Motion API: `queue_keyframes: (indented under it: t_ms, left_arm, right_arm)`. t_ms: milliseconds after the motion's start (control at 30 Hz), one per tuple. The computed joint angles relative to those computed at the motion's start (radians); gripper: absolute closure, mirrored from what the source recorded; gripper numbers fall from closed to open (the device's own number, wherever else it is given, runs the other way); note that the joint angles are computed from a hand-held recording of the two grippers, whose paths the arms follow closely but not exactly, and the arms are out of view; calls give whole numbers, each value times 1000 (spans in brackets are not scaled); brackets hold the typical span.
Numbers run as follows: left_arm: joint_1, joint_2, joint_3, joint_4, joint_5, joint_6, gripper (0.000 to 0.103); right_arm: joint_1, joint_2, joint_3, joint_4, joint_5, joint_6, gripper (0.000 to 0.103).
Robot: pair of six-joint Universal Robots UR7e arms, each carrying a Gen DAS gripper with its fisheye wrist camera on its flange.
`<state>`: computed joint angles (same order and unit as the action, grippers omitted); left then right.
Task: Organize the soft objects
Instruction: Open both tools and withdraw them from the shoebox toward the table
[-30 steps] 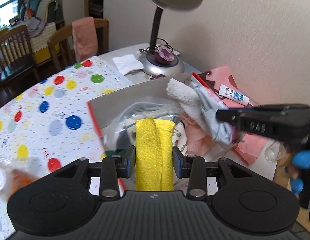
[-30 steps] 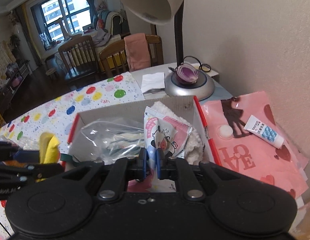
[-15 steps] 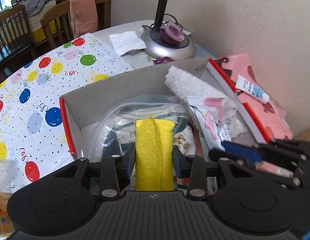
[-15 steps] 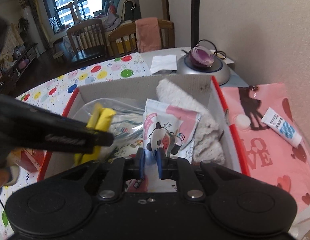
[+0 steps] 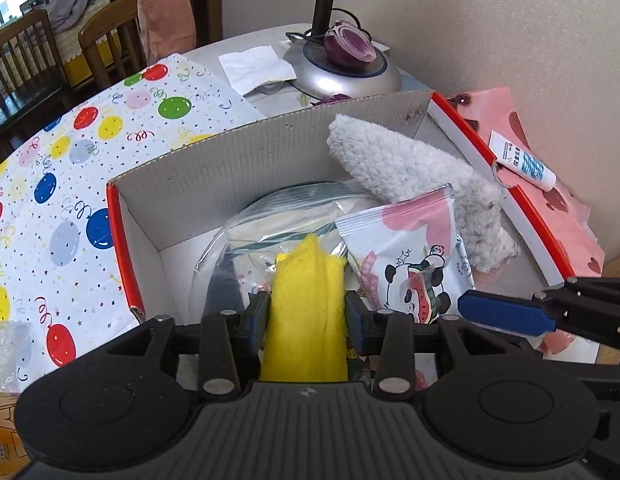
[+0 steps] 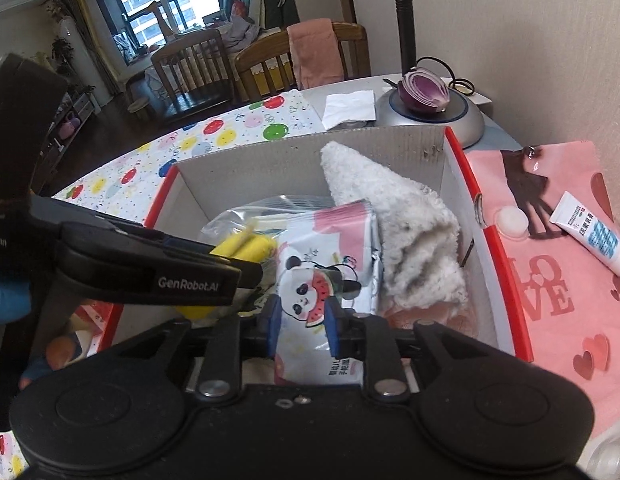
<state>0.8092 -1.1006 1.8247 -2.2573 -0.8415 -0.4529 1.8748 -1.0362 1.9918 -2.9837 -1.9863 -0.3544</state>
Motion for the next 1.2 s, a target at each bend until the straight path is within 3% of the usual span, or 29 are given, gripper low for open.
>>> queue_keyframes:
  t_ms: [333,700,1000,1200]
  left_arm:
    - [-37,-58,60,-81,13,24,45]
    - [-111,-201,155,-128,48,22,42]
    - [-182,-373,239,-38,116,-21,42]
    - [-218,-516,291,51,150,-76,35]
  right_arm:
    - [3,-33,18,-6,24,1,50]
    - [46,-91,33,42,80,18,35]
    - [113,-106,40,22,114,54,23]
    - [176,-72,19,28,114,78,17]
